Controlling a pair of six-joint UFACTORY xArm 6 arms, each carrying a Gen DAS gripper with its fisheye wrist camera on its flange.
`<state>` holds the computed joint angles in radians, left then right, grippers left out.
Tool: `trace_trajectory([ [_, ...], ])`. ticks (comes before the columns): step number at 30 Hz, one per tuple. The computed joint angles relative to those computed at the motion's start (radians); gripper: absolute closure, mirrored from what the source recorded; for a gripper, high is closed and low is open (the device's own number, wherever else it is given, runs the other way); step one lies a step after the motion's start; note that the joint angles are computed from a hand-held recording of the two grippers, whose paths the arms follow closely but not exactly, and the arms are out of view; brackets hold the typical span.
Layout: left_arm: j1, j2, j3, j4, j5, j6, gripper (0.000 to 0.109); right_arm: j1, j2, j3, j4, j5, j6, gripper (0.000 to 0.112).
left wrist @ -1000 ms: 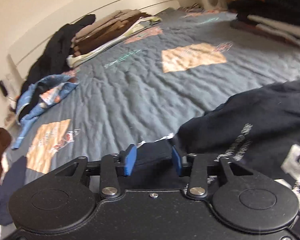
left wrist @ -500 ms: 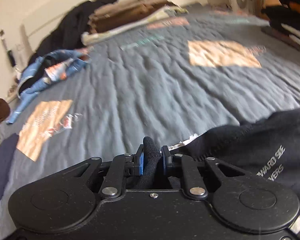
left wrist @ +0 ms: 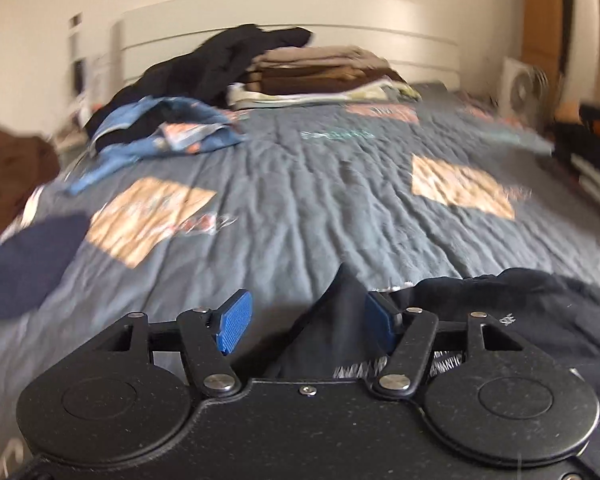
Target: Fold clothes
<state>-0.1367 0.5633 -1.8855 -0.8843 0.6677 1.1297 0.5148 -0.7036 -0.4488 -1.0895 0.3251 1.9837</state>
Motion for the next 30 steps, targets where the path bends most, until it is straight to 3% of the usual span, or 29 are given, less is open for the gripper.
trace_trajectory([
  [5,0.133,-0.191,0.229,-0.044,0.085,-0.04,0.047,-0.007,-0.054,0.018,-0.029,0.059,0.049,0.009],
  [9,0.233,-0.408,0.478,-0.122,0.203,0.014,0.044,-0.006,-0.083,0.025,-0.009,0.111,0.027,0.009],
  [11,0.272,-0.506,0.596,-0.186,0.206,0.055,0.037,0.001,-0.104,0.03,0.008,0.149,0.008,0.009],
  [14,0.323,-0.627,0.74,-0.264,0.207,0.091,0.035,0.032,-0.147,0.038,0.03,0.26,-0.018,0.009],
  [18,0.326,-0.663,0.761,-0.194,0.207,0.124,0.035,0.082,-0.199,0.057,0.048,0.43,0.022,0.009],
  [20,0.358,-0.661,0.755,-0.254,0.205,0.129,0.032,0.092,-0.201,0.057,0.078,0.474,0.038,0.009],
  [21,0.379,-0.649,0.743,-0.28,0.214,0.116,0.027,0.088,-0.199,0.058,0.079,0.468,0.036,0.009],
  [25,0.444,-0.58,0.7,-0.29,0.233,0.024,0.028,0.074,-0.161,0.047,0.0,0.382,0.088,0.009],
  [29,0.436,-0.593,0.731,-0.285,0.315,0.154,0.029,0.02,-0.03,-0.016,-0.121,0.11,0.126,0.009],
  [30,0.421,-0.593,0.744,-0.278,0.298,0.175,0.029,0.02,0.015,-0.042,-0.135,0.064,0.107,0.009],
])
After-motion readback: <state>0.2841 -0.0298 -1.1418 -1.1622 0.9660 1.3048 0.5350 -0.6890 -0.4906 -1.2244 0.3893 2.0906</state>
